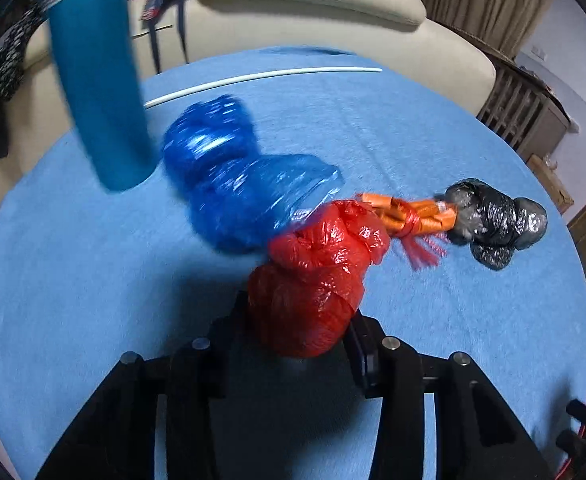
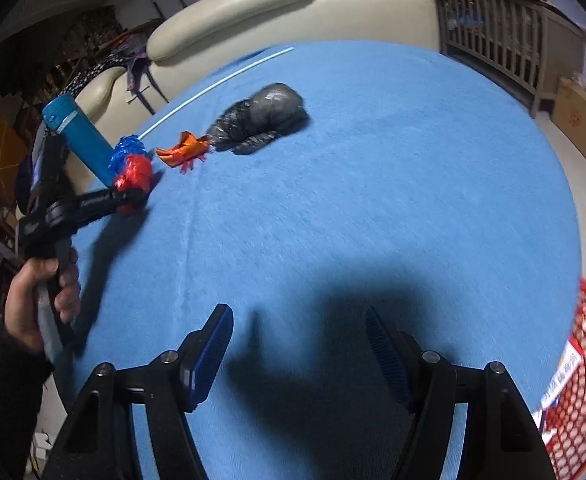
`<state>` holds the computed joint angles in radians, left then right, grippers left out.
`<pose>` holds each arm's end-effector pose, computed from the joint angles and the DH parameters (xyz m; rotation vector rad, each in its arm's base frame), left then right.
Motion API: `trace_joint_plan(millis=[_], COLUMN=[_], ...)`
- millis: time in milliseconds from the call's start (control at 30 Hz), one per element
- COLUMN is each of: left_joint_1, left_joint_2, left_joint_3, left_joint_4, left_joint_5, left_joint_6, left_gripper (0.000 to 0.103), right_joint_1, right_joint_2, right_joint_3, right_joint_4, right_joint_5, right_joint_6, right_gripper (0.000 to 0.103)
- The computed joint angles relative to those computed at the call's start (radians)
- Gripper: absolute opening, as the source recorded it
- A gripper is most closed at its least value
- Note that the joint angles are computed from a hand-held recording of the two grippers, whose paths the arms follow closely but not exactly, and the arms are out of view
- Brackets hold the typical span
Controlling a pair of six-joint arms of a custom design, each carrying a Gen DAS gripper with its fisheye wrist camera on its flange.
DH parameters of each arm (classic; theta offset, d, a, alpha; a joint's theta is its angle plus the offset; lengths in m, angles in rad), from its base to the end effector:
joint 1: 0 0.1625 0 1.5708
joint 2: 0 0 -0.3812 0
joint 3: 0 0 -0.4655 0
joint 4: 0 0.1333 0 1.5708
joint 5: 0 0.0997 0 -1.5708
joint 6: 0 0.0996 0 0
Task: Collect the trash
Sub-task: 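Grasp the red plastic bag with the left gripper while the right grasps the black bag, then lift the black bag toward the red basket with the right gripper while the left holds the red bag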
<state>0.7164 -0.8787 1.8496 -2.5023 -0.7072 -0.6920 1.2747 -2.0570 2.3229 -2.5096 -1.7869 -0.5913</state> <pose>-0.3176 -0.5537 0.0032 0.2160 2.3865 -0.7374 -0.0124 -0.4245 0.3633 0.2824 -2.5643 0.6943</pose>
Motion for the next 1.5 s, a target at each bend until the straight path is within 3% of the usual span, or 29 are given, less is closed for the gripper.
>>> trace_joint_plan(millis=[233,333,433,533,633,700,767,800,833,867,967,1233,1500], left_joint_1=[-0.054,-0.072,-0.076,-0.075,-0.081,-0.082,-0.081,-0.082,-0.081,-0.081,-0.085,-0.141,-0.224], left_joint_2=[-0.119,-0.141,-0.152,-0.156,-0.165,-0.154,-0.156,-0.156,-0.153,-0.154,-0.151,-0.175,-0.156], left_joint_3=[0.145,0.175,0.188,0.193,0.208,0.195,0.196,0.195,0.192,0.192,0.179,0.197,0.196], left_joint_4=[0.064,0.090,0.094,0.074,0.079,0.090,0.093,0.094,0.095,0.100,0.141,0.217,0.305], left_joint_5=[0.020,0.032,0.031,0.027,0.037,0.042,0.040,0.039,0.039,0.040,0.043,0.036,0.011], left_joint_6=[-0.141,-0.162,-0.156,-0.151,-0.153,-0.155,-0.160,-0.162,-0.162,-0.167,-0.210,-0.335,-0.410], left_gripper=[0.044,0.044,0.044,0.044,0.044,0.044,0.044,0.044,0.044,0.044,0.044,0.044,0.044], right_joint_1=[0.104,0.162,0.210,0.246,0.265,0.266,0.254,0.242,0.233,0.219,0.192,0.138,0.026], right_joint_2=[0.236,0.365,0.490,0.596,0.658,0.718,0.749,0.741,0.731,0.717,0.661,0.417,0.109], right_joint_3=[-0.144,-0.252,-0.390,-0.495,-0.532,-0.551,-0.551,-0.540,-0.542,-0.548,-0.523,-0.344,-0.145], right_joint_4=[-0.113,-0.198,-0.134,-0.058,-0.046,-0.058,-0.070,-0.074,-0.050,-0.012,0.016,0.019,0.103], right_joint_5=[0.004,-0.016,-0.049,-0.122,-0.193,-0.284,-0.334,-0.315,-0.291,-0.267,-0.204,-0.095,0.040], right_joint_6=[-0.032,-0.095,-0.175,-0.278,-0.389,-0.461,-0.491,-0.479,-0.445,-0.379,-0.310,-0.279,-0.239], right_gripper=[0.072,0.072,0.072,0.072,0.072,0.072,0.072,0.068,0.041,0.040,0.040,0.040,0.040])
